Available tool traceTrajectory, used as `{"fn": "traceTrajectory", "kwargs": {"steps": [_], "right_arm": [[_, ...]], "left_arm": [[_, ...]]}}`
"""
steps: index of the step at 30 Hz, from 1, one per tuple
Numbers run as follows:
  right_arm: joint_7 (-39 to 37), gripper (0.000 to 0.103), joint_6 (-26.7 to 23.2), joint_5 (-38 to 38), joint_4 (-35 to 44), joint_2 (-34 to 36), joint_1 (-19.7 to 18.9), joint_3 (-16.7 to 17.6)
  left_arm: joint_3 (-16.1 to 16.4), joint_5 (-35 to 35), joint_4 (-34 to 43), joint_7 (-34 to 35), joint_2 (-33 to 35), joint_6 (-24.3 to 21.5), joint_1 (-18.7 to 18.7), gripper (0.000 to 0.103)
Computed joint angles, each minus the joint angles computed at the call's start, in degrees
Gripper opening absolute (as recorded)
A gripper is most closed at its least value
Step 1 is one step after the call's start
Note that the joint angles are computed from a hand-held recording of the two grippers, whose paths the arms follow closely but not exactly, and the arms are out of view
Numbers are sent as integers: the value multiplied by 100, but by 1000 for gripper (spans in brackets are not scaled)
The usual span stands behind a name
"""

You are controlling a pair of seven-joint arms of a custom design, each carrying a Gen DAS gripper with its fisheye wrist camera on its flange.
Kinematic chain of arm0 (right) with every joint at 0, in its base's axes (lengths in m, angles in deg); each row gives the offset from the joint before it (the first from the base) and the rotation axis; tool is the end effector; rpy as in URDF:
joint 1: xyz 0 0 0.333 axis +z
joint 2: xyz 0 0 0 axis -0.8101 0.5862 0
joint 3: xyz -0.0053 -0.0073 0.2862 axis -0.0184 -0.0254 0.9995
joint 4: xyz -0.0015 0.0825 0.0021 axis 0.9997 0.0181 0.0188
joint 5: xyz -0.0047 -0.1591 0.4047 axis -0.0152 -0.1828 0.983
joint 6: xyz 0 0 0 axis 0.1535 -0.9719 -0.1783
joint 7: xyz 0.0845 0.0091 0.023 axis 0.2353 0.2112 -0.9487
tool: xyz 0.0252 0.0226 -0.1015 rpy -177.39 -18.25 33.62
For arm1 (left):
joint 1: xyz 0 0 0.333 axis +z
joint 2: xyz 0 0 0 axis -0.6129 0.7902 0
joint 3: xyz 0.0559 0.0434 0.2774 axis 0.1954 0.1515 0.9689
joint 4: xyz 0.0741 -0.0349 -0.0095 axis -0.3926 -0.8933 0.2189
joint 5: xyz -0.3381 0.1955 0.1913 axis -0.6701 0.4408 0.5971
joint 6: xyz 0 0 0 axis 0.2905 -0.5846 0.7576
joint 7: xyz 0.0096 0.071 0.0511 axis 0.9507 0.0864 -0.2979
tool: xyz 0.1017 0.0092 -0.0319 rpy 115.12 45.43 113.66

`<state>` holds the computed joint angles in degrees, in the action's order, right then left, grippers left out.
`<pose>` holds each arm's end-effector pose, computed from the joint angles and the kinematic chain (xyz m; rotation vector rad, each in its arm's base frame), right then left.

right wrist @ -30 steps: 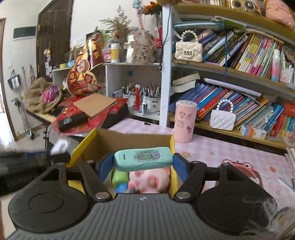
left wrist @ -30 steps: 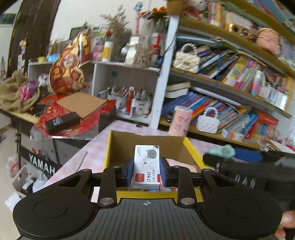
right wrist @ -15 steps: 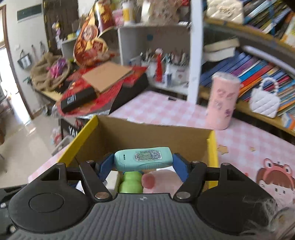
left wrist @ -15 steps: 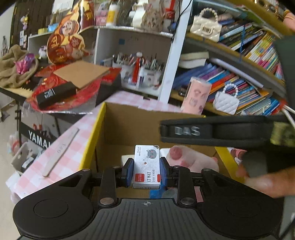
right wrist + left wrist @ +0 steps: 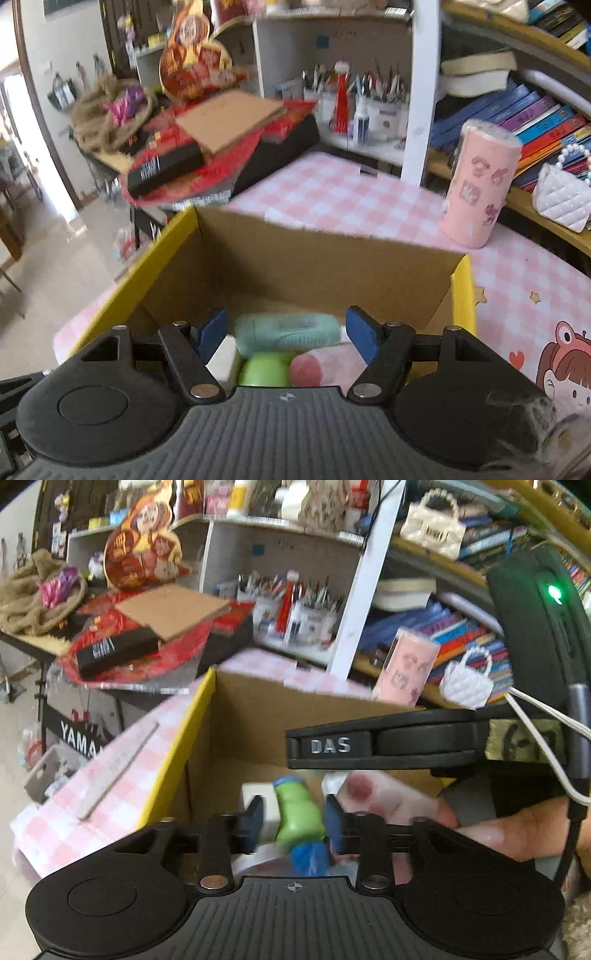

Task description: Organize objects

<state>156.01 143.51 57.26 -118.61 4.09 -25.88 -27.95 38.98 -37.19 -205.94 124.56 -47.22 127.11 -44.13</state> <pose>0.5145 0.4094 0.5163 -1.9008 1.4183 -0.5050 0.4081 -0.2613 0.4950 -1.7920 1.6778 -1.0370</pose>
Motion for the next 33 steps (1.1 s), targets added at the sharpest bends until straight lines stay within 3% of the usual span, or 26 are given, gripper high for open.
{"fn": "traceTrajectory", "kwargs": {"steps": [1, 5, 8, 11, 14, 17, 21, 26, 30, 33], "right_arm": [[266, 69, 91, -203, -135, -155, 2, -23], [1834, 72, 203, -1503, -813, -1027, -249, 181], [3019, 74, 36, -2367, -1443, -1909, -650, 645], [3894, 78, -440, -2772, -2108, -2915, -967, 1206], [4356, 79, -1131, -2616, -2724, -3868, -989, 1656], [4606, 79, -2090, -2227, -3179, -4634, -834, 2059], [4826, 79, -3174, -1598, -3608, -5369, -404, 2329], [5051, 80, -4373, -1084, -3770, -5615, 72, 2644], [5345, 89, -5173, -917, -3658, -5396, 347, 2843], [5458, 96, -5492, -975, -3609, -5204, 596, 2861]], "left_arm": [[-111, 89, -32, -93, -114, 31, 106, 56], [-79, 144, -274, -24, -534, 377, 36, 62], [-59, 77, -461, 177, -956, 489, -105, 76], [-78, -44, -737, 324, -1480, 592, -294, 91], [-37, -163, -987, 573, -1877, 554, -584, 99], [26, -320, -1230, 822, -2162, 355, -976, 99], [94, -588, -1495, 1019, -2450, -171, -1512, 99], [33, -796, -1703, 998, -2767, -634, -1907, 100], [-135, -763, -1690, 949, -2825, -882, -2032, 102], [-256, -733, -1658, 856, -2802, -1074, -2164, 102]]}}
